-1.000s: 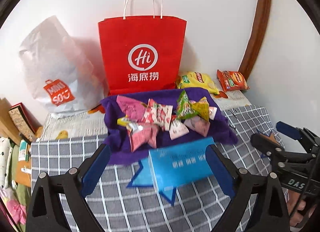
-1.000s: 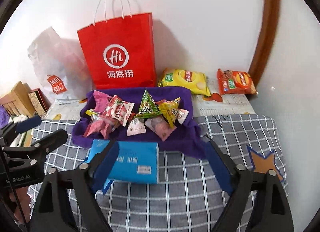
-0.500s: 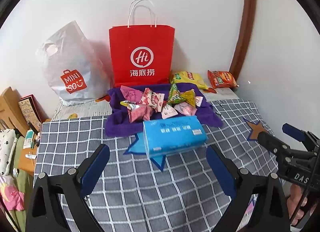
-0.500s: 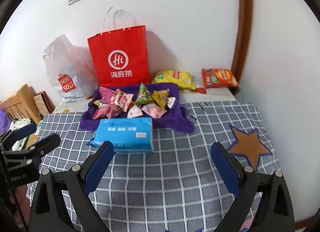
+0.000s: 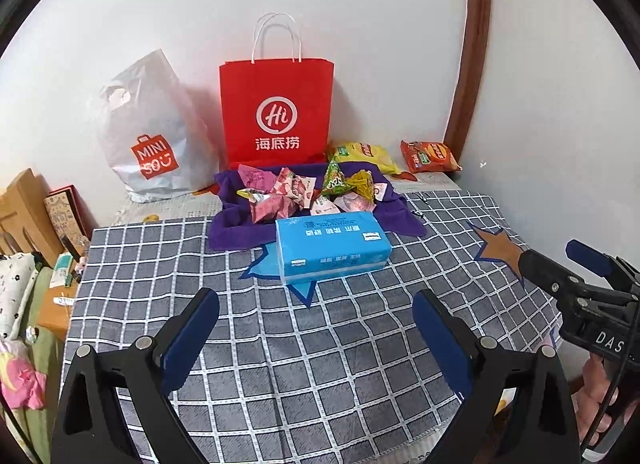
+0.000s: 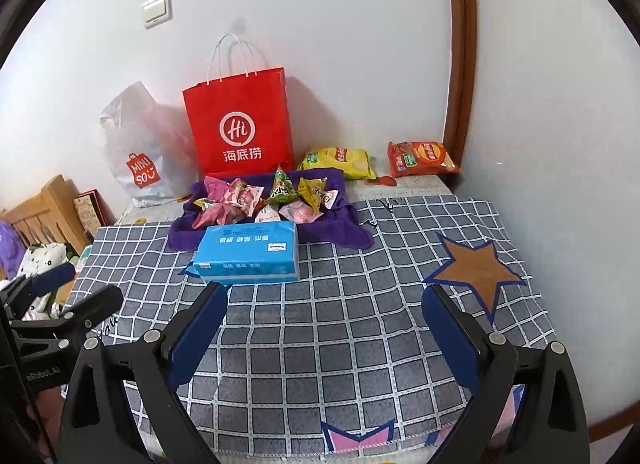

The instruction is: Organize snacks

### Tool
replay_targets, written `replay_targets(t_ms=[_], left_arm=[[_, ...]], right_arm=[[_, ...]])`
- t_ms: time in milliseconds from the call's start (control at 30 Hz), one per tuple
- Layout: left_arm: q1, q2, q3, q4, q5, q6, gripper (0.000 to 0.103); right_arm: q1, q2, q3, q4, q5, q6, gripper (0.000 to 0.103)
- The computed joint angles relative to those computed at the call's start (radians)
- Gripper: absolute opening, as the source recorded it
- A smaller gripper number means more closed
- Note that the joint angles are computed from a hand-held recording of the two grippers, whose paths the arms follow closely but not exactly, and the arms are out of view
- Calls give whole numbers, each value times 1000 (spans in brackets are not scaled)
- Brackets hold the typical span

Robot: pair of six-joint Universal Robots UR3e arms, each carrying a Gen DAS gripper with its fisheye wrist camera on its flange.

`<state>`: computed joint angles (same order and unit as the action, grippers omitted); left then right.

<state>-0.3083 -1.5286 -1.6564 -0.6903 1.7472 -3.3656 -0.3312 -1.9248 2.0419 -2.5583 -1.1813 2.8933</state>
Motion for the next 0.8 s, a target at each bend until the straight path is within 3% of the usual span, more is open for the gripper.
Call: replay_targets(t_ms=[800], left_arm=[[-26, 10, 17, -25, 23, -17, 98]], right_arm=[[-33, -72, 62, 15, 15, -29, 97]])
